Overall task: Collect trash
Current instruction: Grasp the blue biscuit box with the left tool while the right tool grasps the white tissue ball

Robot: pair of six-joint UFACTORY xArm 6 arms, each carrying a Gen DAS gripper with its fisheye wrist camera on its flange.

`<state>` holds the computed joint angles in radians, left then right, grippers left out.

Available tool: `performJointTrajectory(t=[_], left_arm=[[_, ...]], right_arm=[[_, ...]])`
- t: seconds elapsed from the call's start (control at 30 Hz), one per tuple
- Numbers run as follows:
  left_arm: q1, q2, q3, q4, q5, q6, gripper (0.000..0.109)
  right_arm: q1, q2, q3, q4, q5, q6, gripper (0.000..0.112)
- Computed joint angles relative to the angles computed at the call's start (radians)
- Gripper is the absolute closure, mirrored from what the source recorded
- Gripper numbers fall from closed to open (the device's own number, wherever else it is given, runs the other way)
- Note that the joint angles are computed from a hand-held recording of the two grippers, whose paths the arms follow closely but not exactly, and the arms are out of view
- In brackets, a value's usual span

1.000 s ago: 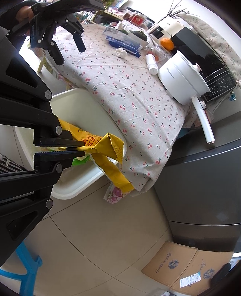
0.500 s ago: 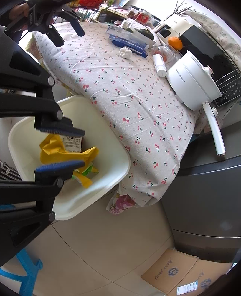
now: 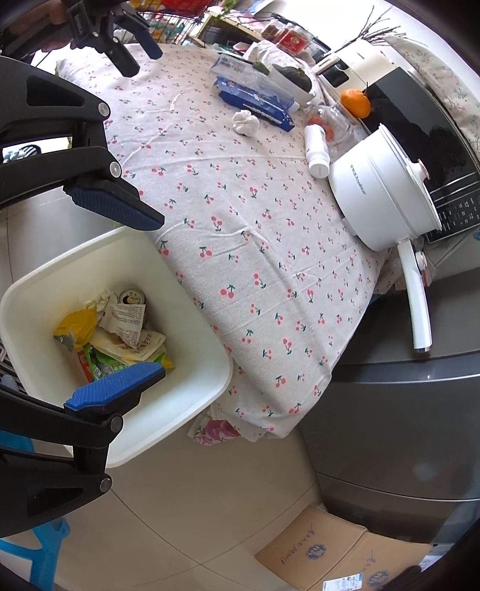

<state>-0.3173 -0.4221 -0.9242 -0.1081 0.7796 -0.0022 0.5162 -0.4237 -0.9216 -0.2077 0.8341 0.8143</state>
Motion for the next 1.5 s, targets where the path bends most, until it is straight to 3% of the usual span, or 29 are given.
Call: performJointTrajectory(t=[0.13, 0.5, 0.63, 0.83, 1.13, 1.27, 1.5], left_arm=[[0.074, 0.005, -0.022, 0.0, 0.004, -0.001, 0.006], [0.275, 0.112, -0.1, 0.048, -0.121, 0.046, 0.006], [0.293, 0.238, -0.219, -0.016, -0.041, 0.12, 0.006], [0.249, 0.447, -0.45, -0.04, 0.096, 0.124, 0.006], [0.193, 0.775, -0.829, 0.103, 0.274, 0.031, 0.006], [0.18, 0.846, -0.912, 0.179, 0.309, -0.01, 0.006], [0.185, 0.93, -1.012, 0.193, 0.388, -0.039, 0.006]], right_arm=[[0.03, 0.088, -0.094, -0.025, 0.003, -0.007, 0.034], [0.06, 0.382, -0.444, -0.029, 0.005, -0.061, 0.029], [0.063, 0.489, -0.53, -0.005, -0.017, -0.113, 0.028], [0.048, 0.599, -0.612, 0.063, 0.017, -0.186, 0.028], [0.019, 0.654, -0.652, 0.115, 0.039, -0.24, 0.028], [0.014, 0.664, -0.661, 0.111, 0.052, -0.258, 0.028], [0.02, 0.699, -0.697, 0.117, 0.062, -0.269, 0.028]])
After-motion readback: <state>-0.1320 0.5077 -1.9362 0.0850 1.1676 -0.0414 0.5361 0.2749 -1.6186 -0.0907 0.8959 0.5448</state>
